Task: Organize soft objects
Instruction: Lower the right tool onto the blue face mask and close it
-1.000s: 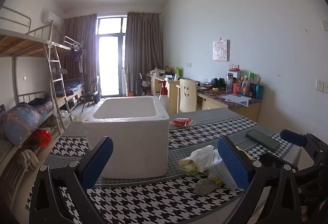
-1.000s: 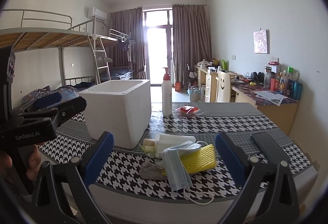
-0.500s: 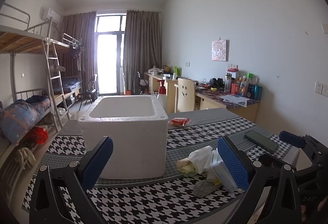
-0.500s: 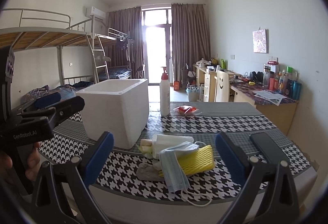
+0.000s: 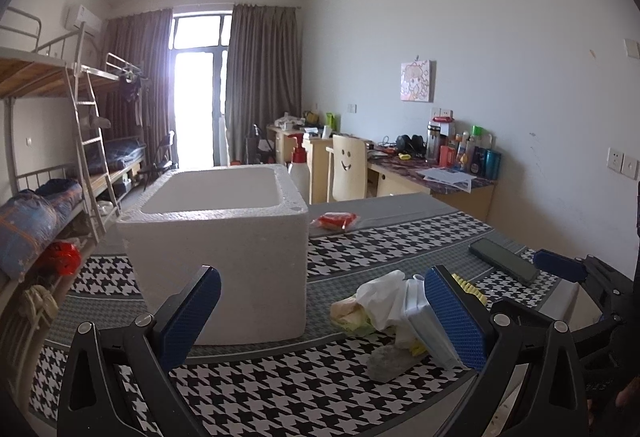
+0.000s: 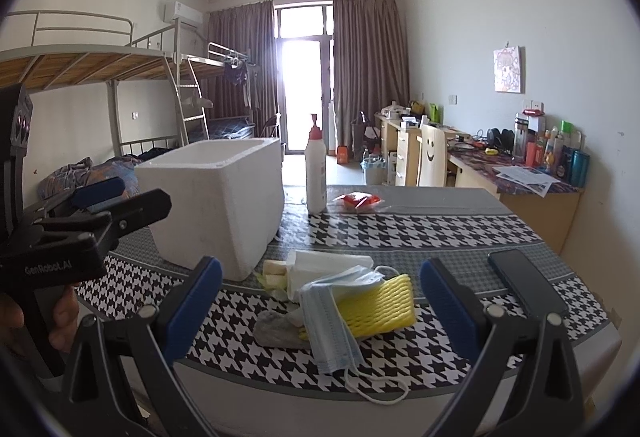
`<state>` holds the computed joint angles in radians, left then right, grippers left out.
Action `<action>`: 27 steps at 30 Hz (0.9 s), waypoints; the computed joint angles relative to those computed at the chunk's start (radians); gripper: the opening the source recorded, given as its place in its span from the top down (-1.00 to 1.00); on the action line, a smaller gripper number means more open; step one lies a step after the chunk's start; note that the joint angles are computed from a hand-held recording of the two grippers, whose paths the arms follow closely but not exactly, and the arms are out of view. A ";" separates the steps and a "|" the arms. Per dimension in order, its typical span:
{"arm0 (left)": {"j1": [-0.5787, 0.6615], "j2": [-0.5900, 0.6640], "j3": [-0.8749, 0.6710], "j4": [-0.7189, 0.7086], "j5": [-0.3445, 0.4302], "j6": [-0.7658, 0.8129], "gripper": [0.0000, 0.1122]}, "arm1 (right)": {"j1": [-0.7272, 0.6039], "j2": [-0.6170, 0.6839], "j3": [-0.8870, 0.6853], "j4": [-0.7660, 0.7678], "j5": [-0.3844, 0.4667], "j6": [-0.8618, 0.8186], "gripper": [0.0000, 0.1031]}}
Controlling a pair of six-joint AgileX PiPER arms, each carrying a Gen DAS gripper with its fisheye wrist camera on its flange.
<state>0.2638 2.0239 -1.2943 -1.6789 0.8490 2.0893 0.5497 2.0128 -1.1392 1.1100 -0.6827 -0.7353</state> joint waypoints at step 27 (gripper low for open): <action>-0.071 0.106 -0.143 0.164 -0.099 -0.164 -0.82 | -0.097 0.076 -0.086 -0.001 0.206 -0.009 -0.75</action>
